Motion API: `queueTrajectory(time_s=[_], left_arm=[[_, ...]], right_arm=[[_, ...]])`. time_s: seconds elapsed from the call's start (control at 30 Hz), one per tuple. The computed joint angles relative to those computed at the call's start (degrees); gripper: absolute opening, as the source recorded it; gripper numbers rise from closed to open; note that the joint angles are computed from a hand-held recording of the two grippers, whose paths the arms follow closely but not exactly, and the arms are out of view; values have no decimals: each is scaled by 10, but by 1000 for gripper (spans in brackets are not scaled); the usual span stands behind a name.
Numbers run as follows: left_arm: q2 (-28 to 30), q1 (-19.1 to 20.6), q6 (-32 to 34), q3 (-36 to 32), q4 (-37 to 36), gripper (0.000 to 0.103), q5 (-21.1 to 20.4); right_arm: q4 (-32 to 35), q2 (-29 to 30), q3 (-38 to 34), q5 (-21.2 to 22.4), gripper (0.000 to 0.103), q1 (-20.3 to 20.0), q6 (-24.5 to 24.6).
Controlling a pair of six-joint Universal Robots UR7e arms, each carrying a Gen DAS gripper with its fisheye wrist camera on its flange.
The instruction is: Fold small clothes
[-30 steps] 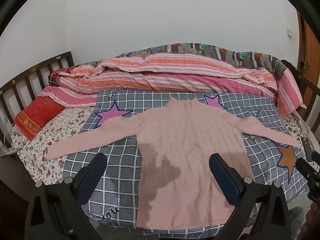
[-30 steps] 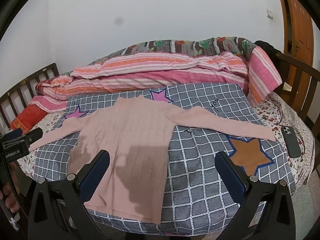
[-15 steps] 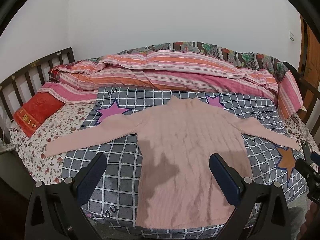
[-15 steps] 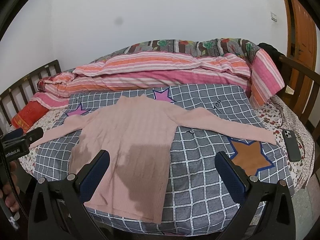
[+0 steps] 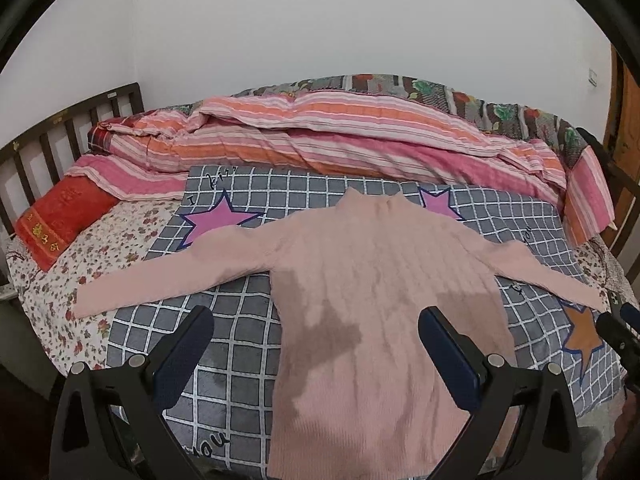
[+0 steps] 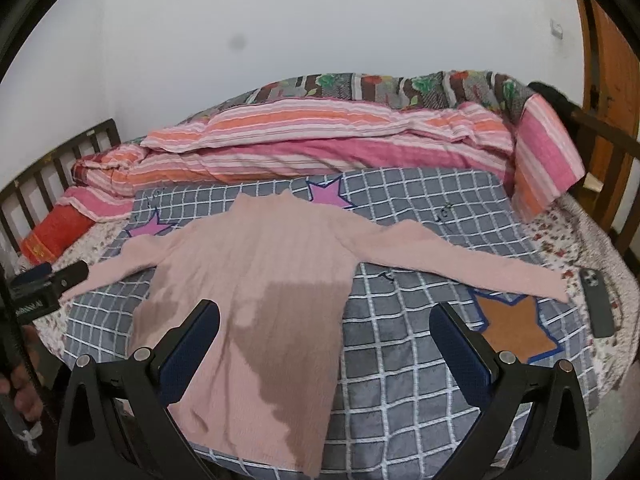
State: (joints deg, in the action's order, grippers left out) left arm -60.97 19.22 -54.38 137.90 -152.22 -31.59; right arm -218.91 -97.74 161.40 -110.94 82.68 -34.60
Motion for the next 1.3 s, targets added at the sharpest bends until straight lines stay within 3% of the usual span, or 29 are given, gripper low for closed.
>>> queueTrajectory(time_s=[0.3, 0.53, 0.67, 0.83, 0.97, 1.07, 1.13, 1.2, 1.3], left_arm=[[24, 30, 56, 4, -94, 103, 7], [63, 79, 134, 25, -273, 103, -1], [76, 142, 151, 46, -373, 103, -18], [66, 246, 187, 57, -449, 95, -56], [55, 323, 207, 58, -496, 85, -34], [39, 381, 208, 47, -500, 84, -14], [36, 416, 224, 38, -526, 78, -21], [42, 439, 268, 30, -600, 78, -24], [33, 468, 287, 3, -610, 78, -26]], right_arm=[[-16, 36, -25, 51, 103, -28, -16], [-96, 121, -46, 58, 103, -22, -52], [-101, 155, -56, 66, 103, -27, -56], [-116, 207, -75, 79, 102, -38, -62], [-146, 266, -95, 69, 99, -42, -69], [-154, 298, -110, 57, 99, -43, -68], [-159, 315, -119, 53, 99, -45, -64], [-164, 326, -125, 52, 99, -49, -62], [-166, 345, -141, 46, 99, -51, -55]])
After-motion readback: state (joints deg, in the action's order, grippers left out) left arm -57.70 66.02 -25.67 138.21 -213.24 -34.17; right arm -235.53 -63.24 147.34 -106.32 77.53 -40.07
